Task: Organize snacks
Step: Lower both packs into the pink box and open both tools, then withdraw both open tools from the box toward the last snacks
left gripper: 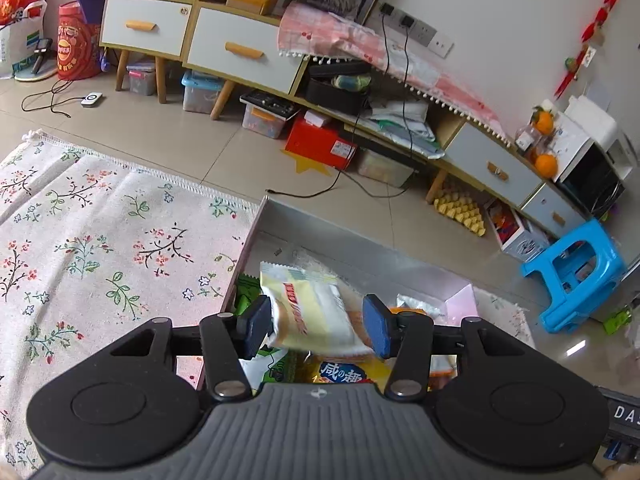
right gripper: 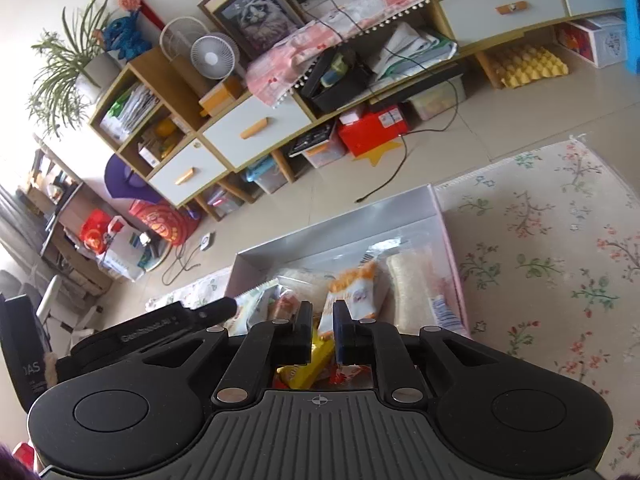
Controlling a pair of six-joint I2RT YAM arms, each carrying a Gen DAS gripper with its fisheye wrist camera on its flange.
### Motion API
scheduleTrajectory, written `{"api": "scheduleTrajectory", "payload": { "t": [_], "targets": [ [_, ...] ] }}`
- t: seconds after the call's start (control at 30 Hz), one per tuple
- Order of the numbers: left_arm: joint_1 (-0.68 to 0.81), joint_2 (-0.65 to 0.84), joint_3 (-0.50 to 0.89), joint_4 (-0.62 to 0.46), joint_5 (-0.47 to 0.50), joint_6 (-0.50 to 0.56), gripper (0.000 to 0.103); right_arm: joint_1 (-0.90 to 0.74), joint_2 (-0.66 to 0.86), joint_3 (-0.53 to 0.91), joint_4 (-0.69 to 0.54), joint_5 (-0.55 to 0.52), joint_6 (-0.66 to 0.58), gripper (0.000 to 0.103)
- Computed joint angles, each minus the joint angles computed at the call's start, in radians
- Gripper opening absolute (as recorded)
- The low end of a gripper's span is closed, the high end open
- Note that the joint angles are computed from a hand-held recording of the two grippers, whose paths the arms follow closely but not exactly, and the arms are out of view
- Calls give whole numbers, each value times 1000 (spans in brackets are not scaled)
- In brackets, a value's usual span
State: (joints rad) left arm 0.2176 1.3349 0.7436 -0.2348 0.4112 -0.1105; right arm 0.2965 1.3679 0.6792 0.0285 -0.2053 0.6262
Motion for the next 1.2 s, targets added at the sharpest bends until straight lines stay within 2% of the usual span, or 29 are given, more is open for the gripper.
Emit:
{"api": "scheduleTrajectory", "payload": {
  "t": [0.07, 0.13, 0.2, 0.4, 0.47, 0.53, 0.67, 0.73, 0.87, 1.0, 1.1, 1.2],
  "targets": [
    [7, -15, -1, -10, 7, 6, 47, -4, -20, 5, -30, 8, 0, 14],
    [8, -25, -6, -14, 5, 11, 47, -14, -42, 6, -62, 3, 8, 20],
    [10, -36, -7, -28, 6, 15, 47, -27, -66, 7, -97, -4, 11, 23],
    [23, -86, -15, -100, 21, 40, 48, -46, -160, 3, -203, 2, -9, 24],
    [21, -117, -22, -133, 9, 60, 50, -47, -195, -4, -235, 0, -20, 28],
    [18, -150, -30, -171, 3, 67, 53, -38, -235, -13, -266, 11, -30, 40],
    [10, -222, -49, -252, -9, 78, 56, 2, -318, -19, -348, 56, -64, 46],
    [-6, -273, -67, -288, -30, 90, 57, 22, -357, -22, -381, 81, -92, 56],
    [-32, -368, -107, -333, -58, 118, 63, 72, -432, -34, -445, 156, -140, 57],
    [-26, -429, -130, -371, -50, 122, 69, 91, -496, -45, -501, 178, -161, 58],
    [-23, -465, -148, -397, -59, 117, 71, 112, -540, -55, -532, 207, -179, 71],
    [-3, -485, -157, -442, -37, 123, 76, 123, -566, -63, -551, 214, -188, 71]
  ]
}}
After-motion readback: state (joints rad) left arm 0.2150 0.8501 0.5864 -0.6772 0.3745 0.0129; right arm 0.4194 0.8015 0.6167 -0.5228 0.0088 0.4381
